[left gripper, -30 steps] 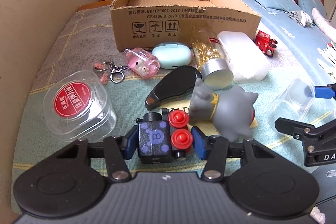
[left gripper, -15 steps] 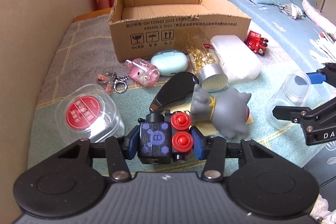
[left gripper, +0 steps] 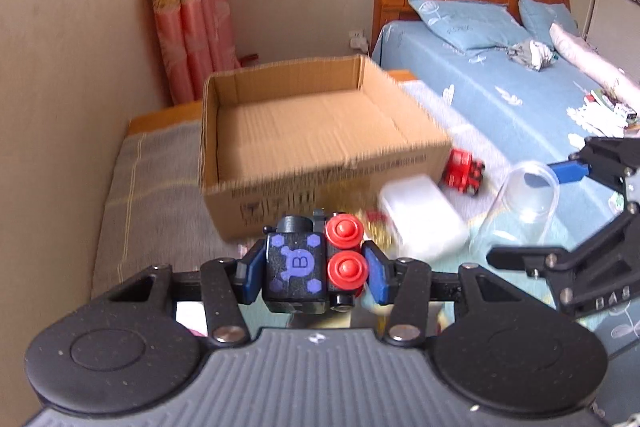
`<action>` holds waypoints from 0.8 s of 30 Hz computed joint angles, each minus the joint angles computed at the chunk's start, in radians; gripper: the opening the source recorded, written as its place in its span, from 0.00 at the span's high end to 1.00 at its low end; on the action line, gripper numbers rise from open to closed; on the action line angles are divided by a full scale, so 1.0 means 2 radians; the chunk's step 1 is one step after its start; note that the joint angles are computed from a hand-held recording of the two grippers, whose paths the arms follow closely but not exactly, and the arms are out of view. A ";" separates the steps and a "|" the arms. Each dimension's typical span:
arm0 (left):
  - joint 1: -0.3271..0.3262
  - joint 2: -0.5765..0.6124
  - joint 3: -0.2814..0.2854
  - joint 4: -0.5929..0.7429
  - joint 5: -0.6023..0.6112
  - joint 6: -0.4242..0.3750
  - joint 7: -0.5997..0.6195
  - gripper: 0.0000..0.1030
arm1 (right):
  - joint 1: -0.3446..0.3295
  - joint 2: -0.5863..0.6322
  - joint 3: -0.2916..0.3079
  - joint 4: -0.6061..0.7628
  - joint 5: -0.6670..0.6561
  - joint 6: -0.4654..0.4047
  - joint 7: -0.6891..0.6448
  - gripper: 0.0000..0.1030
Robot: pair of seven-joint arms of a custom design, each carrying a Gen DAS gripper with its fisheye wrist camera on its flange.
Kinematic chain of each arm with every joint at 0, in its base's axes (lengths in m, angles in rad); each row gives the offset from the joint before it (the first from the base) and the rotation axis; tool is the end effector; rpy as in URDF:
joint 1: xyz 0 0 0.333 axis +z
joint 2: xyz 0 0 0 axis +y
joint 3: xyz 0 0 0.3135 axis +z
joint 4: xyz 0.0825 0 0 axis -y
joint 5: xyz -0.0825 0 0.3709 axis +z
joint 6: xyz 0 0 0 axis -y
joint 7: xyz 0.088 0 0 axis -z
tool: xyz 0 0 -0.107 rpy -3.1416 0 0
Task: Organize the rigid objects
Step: 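Carry the black toy and clear jar into the cardboard box and release both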
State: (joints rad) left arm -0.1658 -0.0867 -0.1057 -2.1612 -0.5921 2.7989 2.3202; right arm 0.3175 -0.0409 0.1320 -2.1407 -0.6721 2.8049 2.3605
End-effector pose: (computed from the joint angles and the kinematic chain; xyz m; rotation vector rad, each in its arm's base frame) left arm 0.5391 -0.1244 0.5169 -1.2777 2.2481 -0.9379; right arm 0.4935 0.2720 0.4999 -1.9240 1.5392 -0.7027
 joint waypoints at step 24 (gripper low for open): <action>0.091 0.111 -0.081 0.110 0.155 0.061 -0.170 0.03 | 0.007 0.075 -0.047 0.129 0.053 -0.012 -0.071 0.10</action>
